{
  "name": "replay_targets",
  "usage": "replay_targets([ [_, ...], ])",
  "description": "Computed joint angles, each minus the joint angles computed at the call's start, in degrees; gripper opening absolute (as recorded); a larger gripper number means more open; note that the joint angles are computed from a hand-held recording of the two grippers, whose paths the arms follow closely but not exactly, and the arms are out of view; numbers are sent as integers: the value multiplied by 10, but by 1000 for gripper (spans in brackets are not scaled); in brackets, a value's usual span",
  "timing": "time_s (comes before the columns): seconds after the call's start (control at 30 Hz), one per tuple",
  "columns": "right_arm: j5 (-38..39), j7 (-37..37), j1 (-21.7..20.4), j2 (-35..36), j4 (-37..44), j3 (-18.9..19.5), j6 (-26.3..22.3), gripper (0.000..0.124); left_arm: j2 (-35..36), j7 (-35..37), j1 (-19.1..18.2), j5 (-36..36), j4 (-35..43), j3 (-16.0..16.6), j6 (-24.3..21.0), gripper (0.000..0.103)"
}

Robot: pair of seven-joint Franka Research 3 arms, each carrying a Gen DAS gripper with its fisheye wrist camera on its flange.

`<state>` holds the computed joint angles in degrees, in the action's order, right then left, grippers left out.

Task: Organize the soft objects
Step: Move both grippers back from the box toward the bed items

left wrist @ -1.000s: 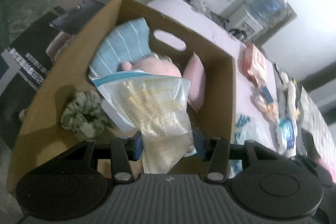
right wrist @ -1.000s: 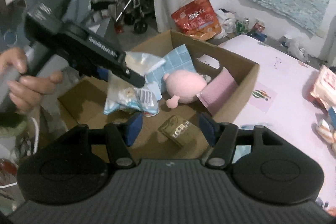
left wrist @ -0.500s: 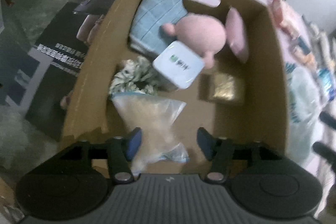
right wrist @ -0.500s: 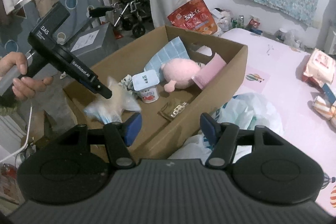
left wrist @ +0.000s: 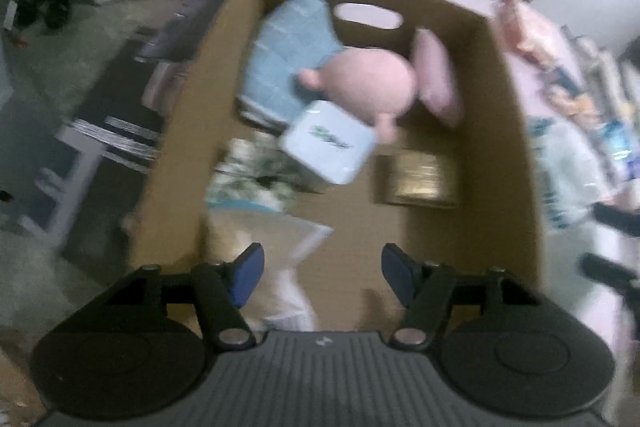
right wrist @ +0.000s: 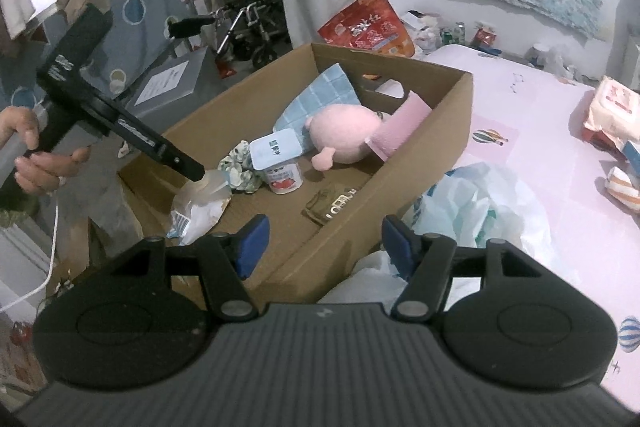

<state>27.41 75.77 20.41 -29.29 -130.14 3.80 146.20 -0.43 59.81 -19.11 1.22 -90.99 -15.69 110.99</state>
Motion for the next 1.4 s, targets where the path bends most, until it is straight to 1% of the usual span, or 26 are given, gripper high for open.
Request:
replay_targets([
  [0.07, 5, 4, 0, -4, -7, -2, 4, 62, 4, 11, 1, -35, -2, 1, 10, 66],
  [0.17, 12, 16, -2, -11, -18, -4, 7, 62, 30, 16, -2, -51, 7, -2, -5, 67],
  [0.3, 30, 30, 0, -29, -43, -10, 15, 62, 64, -2, -3, -42, 19, -2, -45, 66],
  [0.4, 29, 42, -5, -46, -62, -8, 17, 63, 64, -17, -1, -16, 11, 1, -51, 66],
  [0.57, 29, 52, -8, -71, -90, -12, 22, 64, 39, -19, 6, -14, -14, 3, -34, 67],
  [0.7, 50, 60, -2, -91, -117, -21, 43, 64, 20, 13, -3, 9, -29, -5, 8, 67],
  [0.8, 67, 64, 5, -110, -138, -28, 56, 64, 27, 48, -26, 88, -15, -21, 25, 68],
  [0.87, 74, 65, 7, -122, -151, -31, 61, 64, 48, 74, -43, 136, 15, -28, 23, 68],
  [0.9, 76, 66, 8, -128, -158, -32, 63, 64, 55, 96, -51, 157, 23, -31, 30, 68],
  [1.0, 79, 69, 7, -141, -170, -35, 67, 64, 86, 145, -76, 214, 56, -35, 38, 68],
  [1.1, 83, 73, 7, -156, -183, -36, 75, 65, 125, 173, -100, 254, 89, -31, 39, 68],
  [1.17, 87, 75, 8, -165, -192, -39, 82, 65, 161, 183, -121, 283, 124, -25, 20, 66],
  [1.23, 91, 78, 8, -174, -201, -44, 86, 65, 197, 195, -141, 302, 165, -15, -8, 62],
  [1.3, 95, 80, 7, -181, -209, -50, 89, 66, 227, 203, -157, 314, 202, -3, -36, 61],
  [1.37, 97, 80, 6, -187, -215, -54, 90, 66, 257, 216, -169, 318, 237, 7, -53, 53],
  [1.4, 98, 80, 4, -190, -217, -57, 91, 66, 271, 222, -175, 319, 255, 12, -64, 51],
])
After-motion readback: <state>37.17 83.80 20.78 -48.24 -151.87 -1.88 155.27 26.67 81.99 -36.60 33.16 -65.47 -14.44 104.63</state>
